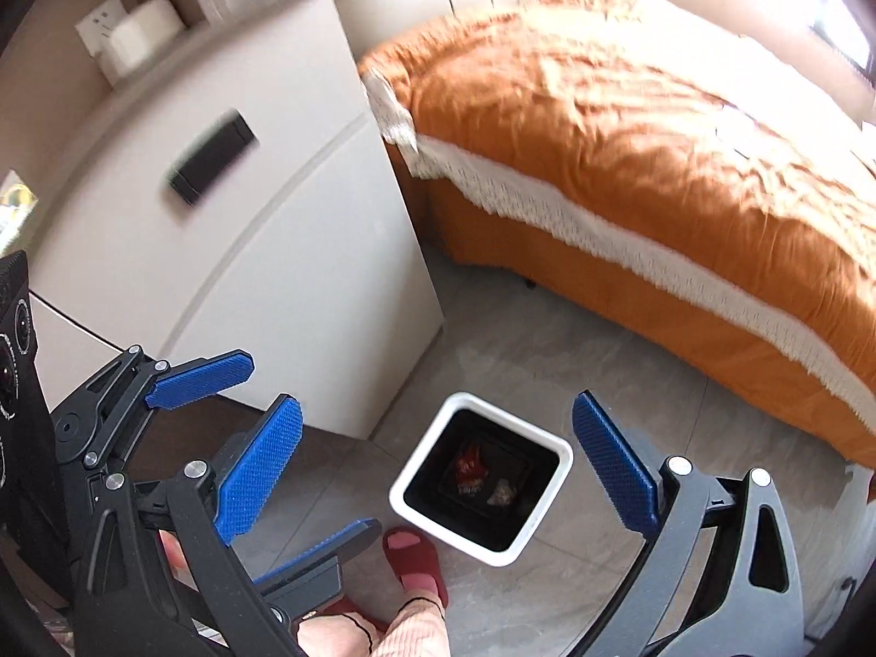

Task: Collect trash
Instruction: 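Move both open tools back over the desk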

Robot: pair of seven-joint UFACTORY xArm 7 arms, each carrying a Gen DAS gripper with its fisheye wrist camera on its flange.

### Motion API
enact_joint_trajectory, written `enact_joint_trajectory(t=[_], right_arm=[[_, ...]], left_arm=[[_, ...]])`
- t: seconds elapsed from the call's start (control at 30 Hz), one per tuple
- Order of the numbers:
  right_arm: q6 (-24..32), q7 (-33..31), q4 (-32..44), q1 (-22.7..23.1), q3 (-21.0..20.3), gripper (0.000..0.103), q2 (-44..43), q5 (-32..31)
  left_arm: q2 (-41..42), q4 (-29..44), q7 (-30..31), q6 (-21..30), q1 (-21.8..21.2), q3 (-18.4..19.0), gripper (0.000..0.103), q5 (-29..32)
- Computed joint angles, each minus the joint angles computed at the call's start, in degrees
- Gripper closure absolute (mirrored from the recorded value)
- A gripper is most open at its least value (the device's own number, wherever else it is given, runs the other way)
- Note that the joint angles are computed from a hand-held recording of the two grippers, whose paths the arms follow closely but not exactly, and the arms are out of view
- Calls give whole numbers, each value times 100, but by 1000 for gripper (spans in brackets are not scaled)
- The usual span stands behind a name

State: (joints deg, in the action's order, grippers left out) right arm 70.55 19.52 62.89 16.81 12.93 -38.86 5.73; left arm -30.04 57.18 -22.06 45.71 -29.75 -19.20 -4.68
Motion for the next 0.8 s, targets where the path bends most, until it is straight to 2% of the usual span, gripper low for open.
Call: enact_joint_trajectory(t=[0.2, 0.33, 0.4, 0.63, 0.8], right_arm=[[169, -153, 1550, 83, 174, 4, 645, -41], [26, -349, 2560, 258, 412, 4, 1265, -39], [-95, -392, 2979, 362, 569, 4, 1579, -82], [-491, -816, 4951, 1149, 982, 4, 3280, -190], [-486, -1175, 6349, 1925, 1103, 4, 4426, -370]], left_arm=[[-609, 868, -485, 1037, 473, -179, 5, 473], [-930, 1526, -739, 1805, 946, -292, 5, 762], [-1193, 1863, -698, 2362, 1167, -215, 5, 879], [-1732, 2851, -386, 3901, 2376, -182, 5, 1493], [-2022, 3231, -212, 4437, 3333, -17, 5, 1899]])
